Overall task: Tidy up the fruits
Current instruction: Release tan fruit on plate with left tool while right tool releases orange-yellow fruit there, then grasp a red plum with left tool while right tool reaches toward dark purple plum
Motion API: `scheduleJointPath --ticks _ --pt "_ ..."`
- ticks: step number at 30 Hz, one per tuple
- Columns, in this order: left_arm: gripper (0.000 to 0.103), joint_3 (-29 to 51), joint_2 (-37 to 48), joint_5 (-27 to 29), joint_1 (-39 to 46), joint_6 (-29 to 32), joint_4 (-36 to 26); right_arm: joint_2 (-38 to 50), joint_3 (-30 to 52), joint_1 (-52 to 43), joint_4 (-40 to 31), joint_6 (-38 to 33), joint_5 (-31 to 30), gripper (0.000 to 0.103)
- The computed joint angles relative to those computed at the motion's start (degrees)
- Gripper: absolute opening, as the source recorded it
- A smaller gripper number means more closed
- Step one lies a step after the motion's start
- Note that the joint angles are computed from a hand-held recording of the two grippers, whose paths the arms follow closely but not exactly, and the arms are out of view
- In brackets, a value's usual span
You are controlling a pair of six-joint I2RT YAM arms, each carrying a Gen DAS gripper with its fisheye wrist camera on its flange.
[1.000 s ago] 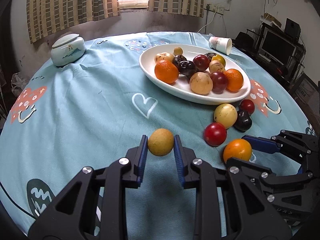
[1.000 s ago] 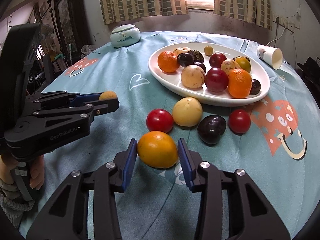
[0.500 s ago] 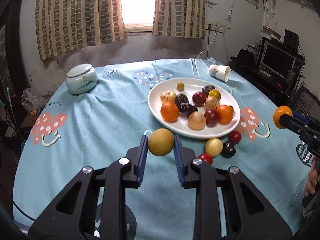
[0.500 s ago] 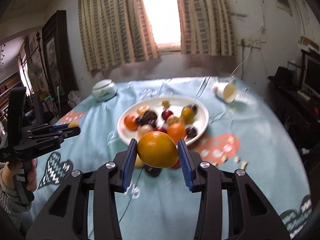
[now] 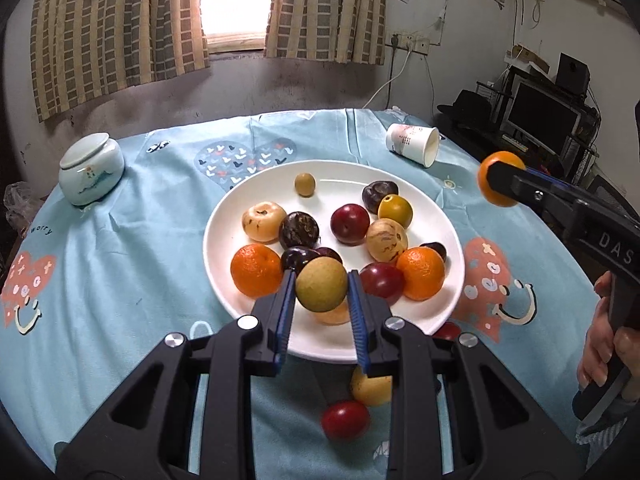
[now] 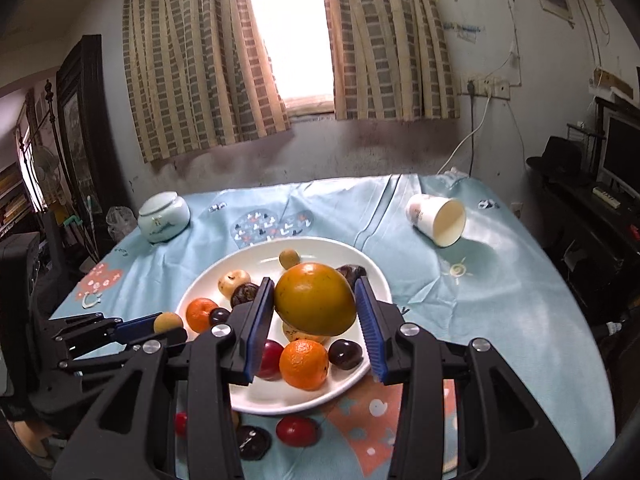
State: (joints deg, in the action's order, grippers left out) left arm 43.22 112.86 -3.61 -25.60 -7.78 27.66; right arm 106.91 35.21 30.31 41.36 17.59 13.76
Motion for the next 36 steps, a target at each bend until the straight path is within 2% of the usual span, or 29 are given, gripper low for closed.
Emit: scheduleJointPath --ticks 5,11,12,17,18,19,20,26,36 --pt "0.026 4.6 6.3 0.3 0.7 0.0 -0.1 8.8 6.9 -1.9 -0.9 -0.7 -2.7 0.042" --pt "0.029 7.0 10.1 -0.4 1.0 -0.2 1.3 14.8 11.2 -3.1 -1.8 -1.5 -4.2 0.042" --pt "0.032 7.1 10.3 -1.1 0.9 -0.2 1.5 15.5 11.9 -3.2 -2.2 -1.6 -4.6 0.042" --pt "0.065 7.3 11.2 -3.3 0.4 0.0 2.9 18.6 14.8 -3.5 -4.3 -1.5 -5.6 0.044" --pt "0.068 7.3 11.3 -3.5 0.3 0.2 3.0 18.7 14.8 -3.5 -4.2 -1.5 -5.5 0.045" --pt "0.071 7.3 11.5 -3.7 0.1 0.3 3.0 18.5 14.6 -3.4 -4.1 -1.3 -5.2 0.056" --pt "0.072 7.1 11.5 -3.7 0.2 0.6 3.2 18.2 14.0 -3.2 -3.3 -1.2 -4.4 0.066" --pt "0.072 3.5 9.8 -6.3 -1.7 2.2 6.7 15.4 10.3 -2.7 0.2 -1.2 -4.1 0.066" --pt "0.076 -8.0 0.3 -11.9 -5.1 2.9 13.2 7.5 1.6 0.8 4.3 -0.1 -2.3 0.067"
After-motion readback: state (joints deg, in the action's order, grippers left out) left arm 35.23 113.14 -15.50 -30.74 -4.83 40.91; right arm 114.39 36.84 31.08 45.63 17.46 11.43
